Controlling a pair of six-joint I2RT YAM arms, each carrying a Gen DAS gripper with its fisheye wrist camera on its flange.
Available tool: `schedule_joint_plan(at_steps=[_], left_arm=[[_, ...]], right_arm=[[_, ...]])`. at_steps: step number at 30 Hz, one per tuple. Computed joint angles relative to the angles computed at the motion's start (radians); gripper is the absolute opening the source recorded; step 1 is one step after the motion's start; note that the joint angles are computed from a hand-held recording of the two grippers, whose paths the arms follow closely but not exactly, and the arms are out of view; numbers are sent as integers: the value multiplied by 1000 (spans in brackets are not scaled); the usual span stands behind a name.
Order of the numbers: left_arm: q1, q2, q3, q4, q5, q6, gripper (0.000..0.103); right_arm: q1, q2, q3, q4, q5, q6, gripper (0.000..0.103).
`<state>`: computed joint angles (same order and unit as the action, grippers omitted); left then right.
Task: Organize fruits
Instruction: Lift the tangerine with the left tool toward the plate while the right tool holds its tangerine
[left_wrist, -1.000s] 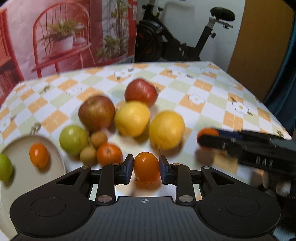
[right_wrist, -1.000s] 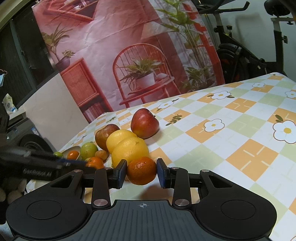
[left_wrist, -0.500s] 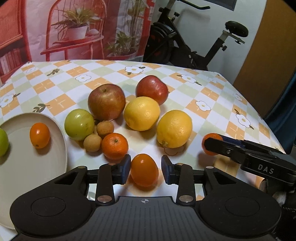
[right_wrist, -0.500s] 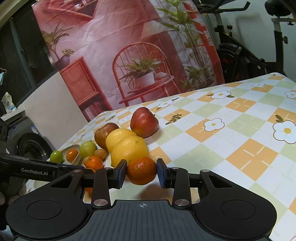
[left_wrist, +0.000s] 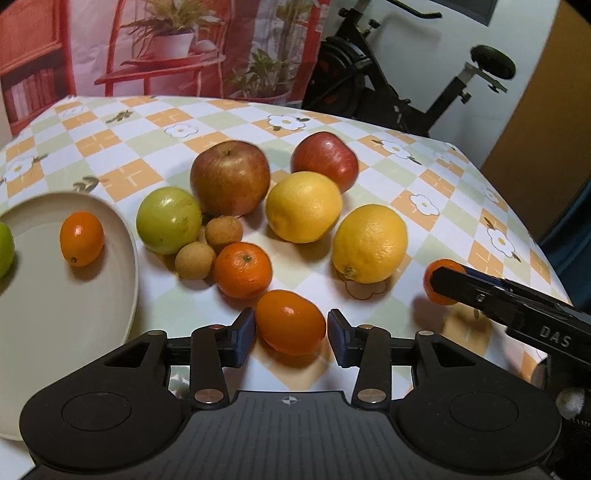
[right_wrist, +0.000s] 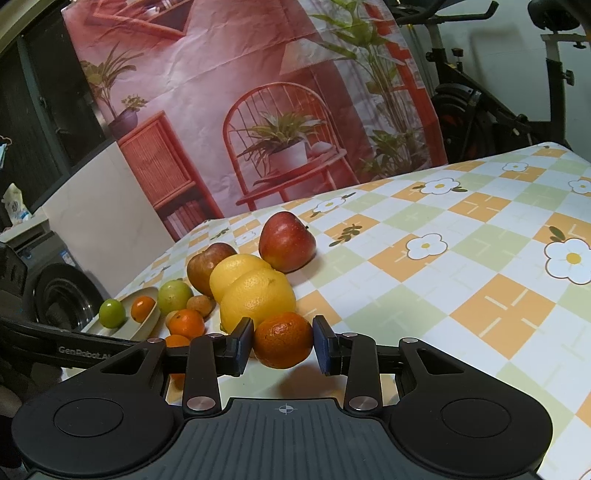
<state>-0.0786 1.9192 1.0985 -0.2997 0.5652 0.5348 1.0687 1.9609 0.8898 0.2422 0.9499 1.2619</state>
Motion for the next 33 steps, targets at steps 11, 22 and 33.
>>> schedule_joint_plan(at_steps=[11,22,33], left_arm=[[13,-35,-88,104,19,9,43],[19,-52,-124,150,21,-2,43],[67,-106,-143,168,94,-10,43]], right_arm=[[1,4,7,-11,-6,1,32],[-2,10,13,-7,-15,-14,32],[-8,1,18,-35,-49,-14,32]])
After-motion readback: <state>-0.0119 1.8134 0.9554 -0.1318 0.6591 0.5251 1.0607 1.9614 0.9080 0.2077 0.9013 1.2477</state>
